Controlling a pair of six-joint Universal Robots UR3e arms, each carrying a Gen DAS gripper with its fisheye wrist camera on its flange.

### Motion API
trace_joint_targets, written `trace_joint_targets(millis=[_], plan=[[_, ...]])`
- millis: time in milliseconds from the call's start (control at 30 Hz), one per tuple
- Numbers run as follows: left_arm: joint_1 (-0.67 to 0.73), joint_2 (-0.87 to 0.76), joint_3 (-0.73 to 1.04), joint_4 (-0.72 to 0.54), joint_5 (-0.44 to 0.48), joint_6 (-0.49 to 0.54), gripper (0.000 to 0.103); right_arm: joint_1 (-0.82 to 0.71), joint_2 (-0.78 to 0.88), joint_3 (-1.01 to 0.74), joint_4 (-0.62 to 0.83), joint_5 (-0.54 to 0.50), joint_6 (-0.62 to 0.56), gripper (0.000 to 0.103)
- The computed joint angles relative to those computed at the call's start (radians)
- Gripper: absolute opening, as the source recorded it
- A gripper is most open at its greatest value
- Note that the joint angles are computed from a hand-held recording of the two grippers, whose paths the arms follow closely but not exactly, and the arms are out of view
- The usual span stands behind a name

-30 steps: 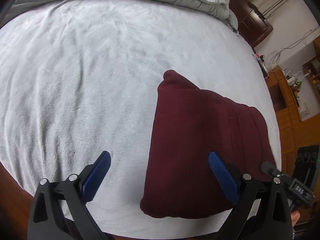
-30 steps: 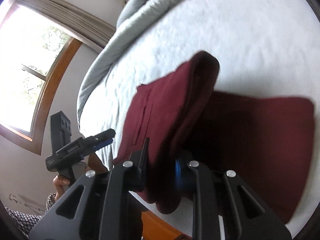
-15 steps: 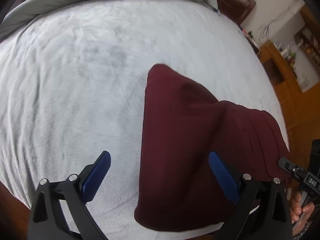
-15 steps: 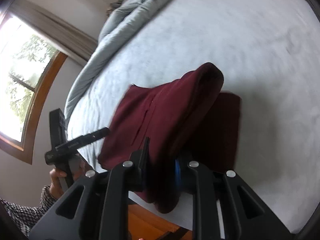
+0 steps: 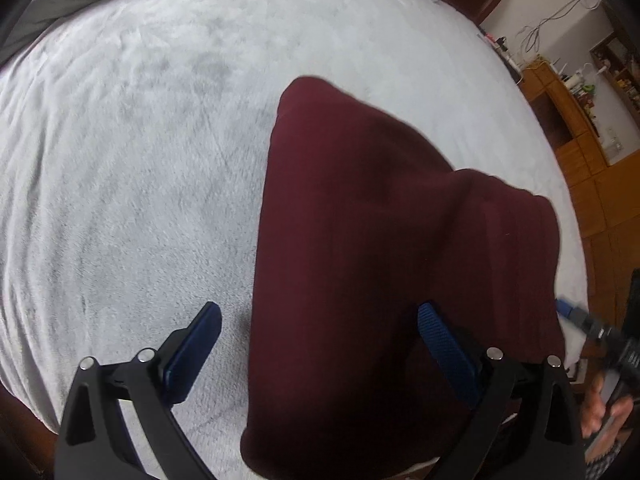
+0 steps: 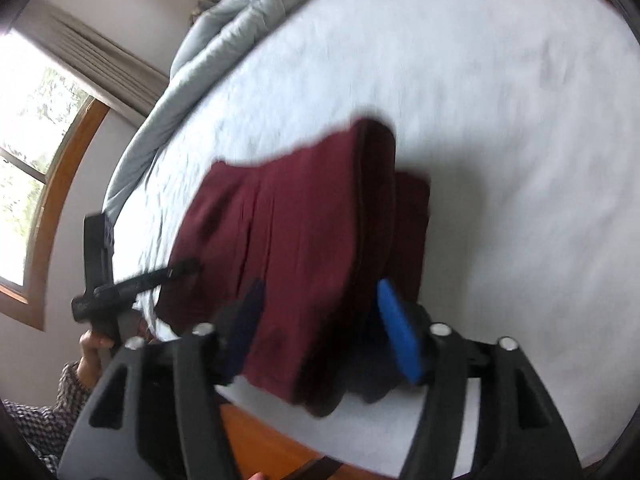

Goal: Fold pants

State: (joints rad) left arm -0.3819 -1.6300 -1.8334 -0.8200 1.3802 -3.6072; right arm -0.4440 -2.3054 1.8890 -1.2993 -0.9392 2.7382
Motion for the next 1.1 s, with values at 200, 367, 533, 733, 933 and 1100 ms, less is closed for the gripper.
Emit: trace_joint_targets(millis=[200,367,533,733,933,1100], plan=[[0.003,0.039,-0.006,-0.005,0.039,0.0,0.099,0.162,0.301,-0.028,-0.418,-0.031,0.227,0.066],[0.013,0.041,-0.012,-0.014,0.048,0.009,0.099,0.224,0.521,-0.041,-0.617,-0.053,0.32,0.033],[0.001,0.001,0.024,-0.024,0.053,0.002,0.099,0.207,0.549,-0.05,-0.612,0.028,0.303,0.004],[-0.053,-0.058,0.085,0.008,0.087,-0.022,0.099,0.146,0.483,-0.055,-0.577,-0.018,0.307,0.004],[-0.047,-0.119,0.094,0.01,0.06,-0.036,0.1,0.15,0.485,0.054,-0.644,-0.017,0.332,0.019],[-0.036,-0.054,0.067,-0.021,0.05,-0.006,0.099,-0.017,0.255,0.055,-0.281,0.118,0.12,0.047]])
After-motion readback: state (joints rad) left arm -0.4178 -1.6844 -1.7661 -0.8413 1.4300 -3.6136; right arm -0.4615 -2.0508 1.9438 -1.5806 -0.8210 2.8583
